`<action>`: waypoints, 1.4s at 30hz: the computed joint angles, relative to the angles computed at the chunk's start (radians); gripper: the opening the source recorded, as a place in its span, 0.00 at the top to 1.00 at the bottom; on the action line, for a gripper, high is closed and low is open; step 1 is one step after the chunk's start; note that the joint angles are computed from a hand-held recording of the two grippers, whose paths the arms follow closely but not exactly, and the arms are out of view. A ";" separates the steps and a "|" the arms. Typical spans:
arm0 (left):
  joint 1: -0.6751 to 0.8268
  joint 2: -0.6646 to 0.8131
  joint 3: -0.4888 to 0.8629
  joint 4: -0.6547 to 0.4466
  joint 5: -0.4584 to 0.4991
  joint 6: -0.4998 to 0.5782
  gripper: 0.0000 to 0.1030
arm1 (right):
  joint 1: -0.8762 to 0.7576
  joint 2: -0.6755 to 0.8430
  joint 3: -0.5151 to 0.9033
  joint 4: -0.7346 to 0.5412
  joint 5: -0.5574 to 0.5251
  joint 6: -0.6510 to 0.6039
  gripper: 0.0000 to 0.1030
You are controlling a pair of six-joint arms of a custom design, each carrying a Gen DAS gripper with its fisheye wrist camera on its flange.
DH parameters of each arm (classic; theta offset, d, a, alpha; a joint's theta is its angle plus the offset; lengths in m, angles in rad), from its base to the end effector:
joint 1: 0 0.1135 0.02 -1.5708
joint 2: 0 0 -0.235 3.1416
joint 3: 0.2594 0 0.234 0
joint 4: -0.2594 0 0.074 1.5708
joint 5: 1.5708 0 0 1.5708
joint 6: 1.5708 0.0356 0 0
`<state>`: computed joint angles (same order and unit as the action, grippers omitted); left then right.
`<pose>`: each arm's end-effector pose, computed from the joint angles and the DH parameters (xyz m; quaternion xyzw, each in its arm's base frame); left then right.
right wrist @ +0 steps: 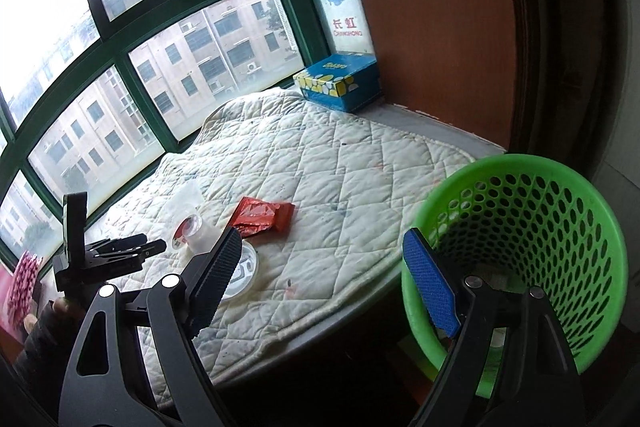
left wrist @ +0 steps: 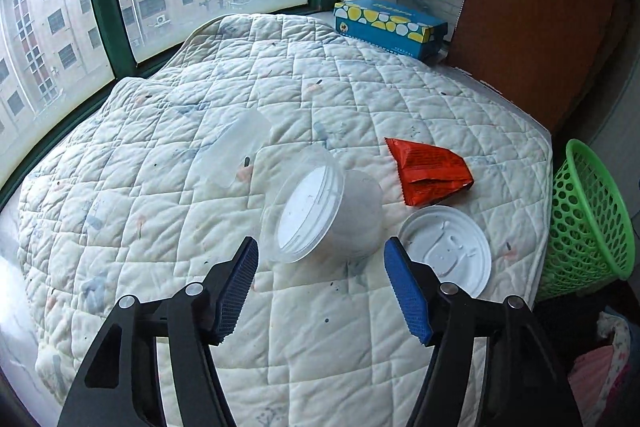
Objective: Collect trash
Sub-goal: 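Move both grippers back over the mattress toward the remaining trash, then grasp the clear round plastic lid with the left gripper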
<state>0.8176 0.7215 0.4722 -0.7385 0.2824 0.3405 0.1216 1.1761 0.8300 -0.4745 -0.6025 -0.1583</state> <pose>0.1010 0.0932 0.1808 -0.1848 0.9310 0.0429 0.3119 0.2290 0.0483 0.2346 -0.2316 0.8647 0.2696 0.3549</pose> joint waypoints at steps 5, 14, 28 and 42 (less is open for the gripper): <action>0.033 0.065 -0.029 0.077 0.016 0.043 0.44 | 0.123 0.014 -0.029 0.041 0.075 0.045 0.20; 0.005 0.148 -0.051 0.193 0.022 0.051 0.61 | 0.278 0.088 -0.061 0.109 0.162 0.088 0.20; 0.098 0.169 -0.021 0.154 0.106 0.108 0.90 | 0.464 0.230 -0.044 0.204 0.219 0.120 0.18; 0.331 0.170 0.064 -0.006 0.250 0.267 0.91 | 0.689 0.473 0.016 0.329 0.386 0.090 0.12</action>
